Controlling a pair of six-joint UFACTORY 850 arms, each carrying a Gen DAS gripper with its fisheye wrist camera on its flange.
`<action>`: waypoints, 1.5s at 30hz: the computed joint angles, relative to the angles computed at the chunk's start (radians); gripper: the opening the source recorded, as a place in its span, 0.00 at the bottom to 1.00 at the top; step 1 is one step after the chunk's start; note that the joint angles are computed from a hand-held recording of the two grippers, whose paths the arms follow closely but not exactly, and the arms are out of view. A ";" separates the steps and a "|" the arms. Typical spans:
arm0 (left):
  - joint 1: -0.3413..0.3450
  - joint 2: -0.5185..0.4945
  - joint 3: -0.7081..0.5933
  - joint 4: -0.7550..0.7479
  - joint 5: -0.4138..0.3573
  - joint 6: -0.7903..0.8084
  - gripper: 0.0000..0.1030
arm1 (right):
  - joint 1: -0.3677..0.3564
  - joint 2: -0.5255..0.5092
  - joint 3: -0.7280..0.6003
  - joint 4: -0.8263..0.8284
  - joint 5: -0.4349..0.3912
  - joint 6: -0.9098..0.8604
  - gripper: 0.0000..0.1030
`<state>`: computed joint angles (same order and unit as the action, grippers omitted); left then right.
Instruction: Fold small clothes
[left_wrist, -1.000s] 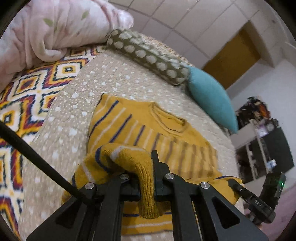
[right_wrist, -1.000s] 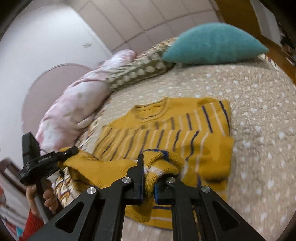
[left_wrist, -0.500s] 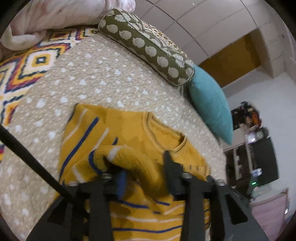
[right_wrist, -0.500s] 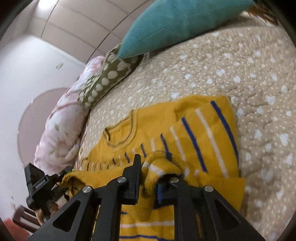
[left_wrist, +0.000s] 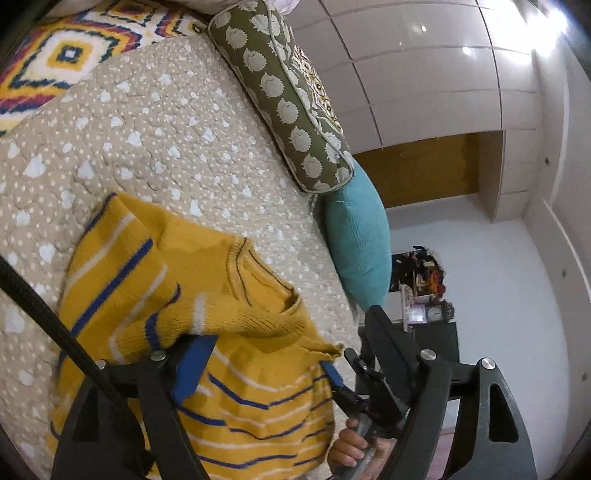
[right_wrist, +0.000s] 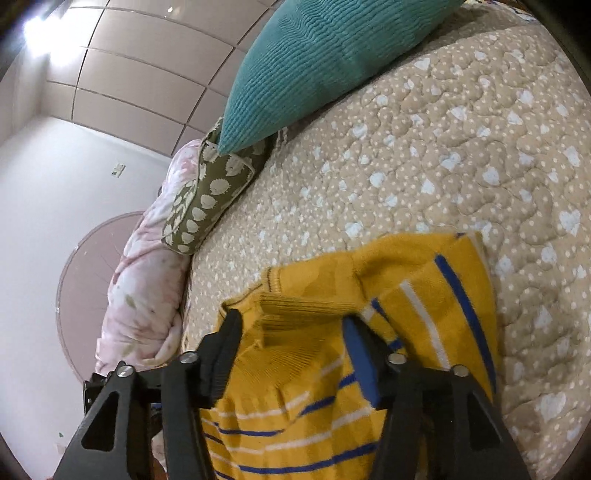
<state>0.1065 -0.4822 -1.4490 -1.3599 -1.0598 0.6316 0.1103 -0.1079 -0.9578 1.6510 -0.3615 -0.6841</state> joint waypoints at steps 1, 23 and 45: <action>0.002 0.001 0.001 -0.010 -0.011 -0.004 0.77 | 0.001 -0.001 -0.003 -0.007 0.003 0.015 0.61; 0.073 0.138 0.070 0.305 -0.092 -0.033 0.87 | 0.186 0.077 -0.074 -0.908 0.062 0.633 0.55; 0.159 0.490 0.534 0.359 0.323 0.330 0.87 | 0.465 -0.742 -1.150 -1.808 -0.387 1.182 0.23</action>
